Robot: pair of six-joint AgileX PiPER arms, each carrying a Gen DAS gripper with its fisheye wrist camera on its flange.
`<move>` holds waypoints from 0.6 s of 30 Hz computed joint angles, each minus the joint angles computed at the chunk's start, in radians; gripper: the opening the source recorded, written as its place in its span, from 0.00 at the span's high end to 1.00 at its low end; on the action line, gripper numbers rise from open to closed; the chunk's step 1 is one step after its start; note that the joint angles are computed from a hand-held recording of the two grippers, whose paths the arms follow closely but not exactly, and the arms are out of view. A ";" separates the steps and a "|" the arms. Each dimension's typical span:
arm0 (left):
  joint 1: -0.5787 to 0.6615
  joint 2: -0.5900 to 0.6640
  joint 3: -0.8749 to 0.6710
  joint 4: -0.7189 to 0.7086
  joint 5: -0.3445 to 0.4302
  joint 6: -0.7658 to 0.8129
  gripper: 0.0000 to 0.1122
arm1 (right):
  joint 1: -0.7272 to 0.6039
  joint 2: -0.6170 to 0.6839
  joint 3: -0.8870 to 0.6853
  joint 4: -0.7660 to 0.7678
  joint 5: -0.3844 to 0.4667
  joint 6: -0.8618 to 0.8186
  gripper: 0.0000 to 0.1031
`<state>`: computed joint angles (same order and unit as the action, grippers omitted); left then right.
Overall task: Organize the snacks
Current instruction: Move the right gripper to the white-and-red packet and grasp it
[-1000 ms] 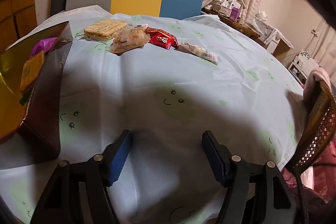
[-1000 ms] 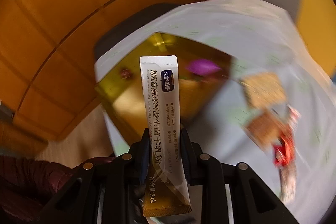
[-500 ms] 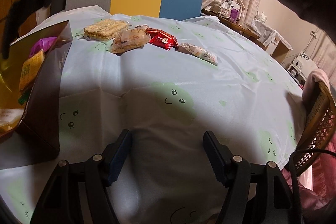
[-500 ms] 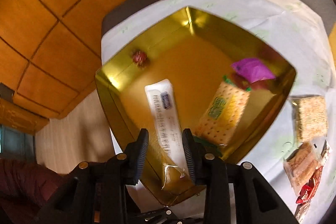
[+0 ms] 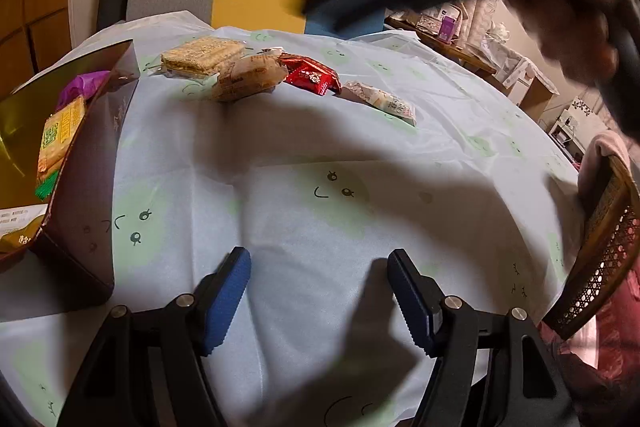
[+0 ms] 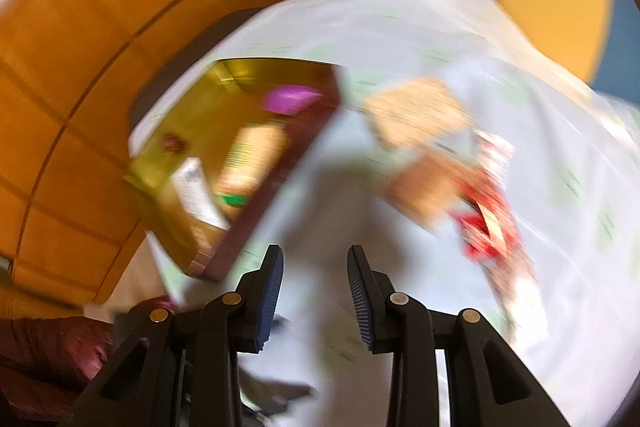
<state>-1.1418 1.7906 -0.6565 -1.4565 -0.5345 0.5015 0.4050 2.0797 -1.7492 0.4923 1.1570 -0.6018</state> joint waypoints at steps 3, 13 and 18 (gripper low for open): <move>-0.002 0.003 -0.008 -0.022 -0.003 0.021 0.36 | -0.085 -0.035 0.095 -0.056 -0.070 0.017 0.67; 0.003 0.011 -0.032 -0.079 0.000 0.086 0.35 | -0.142 -0.018 0.190 -0.271 -0.255 0.134 0.61; 0.007 0.010 -0.034 -0.088 0.003 0.100 0.35 | -0.101 0.057 0.109 -0.350 -0.274 0.166 0.50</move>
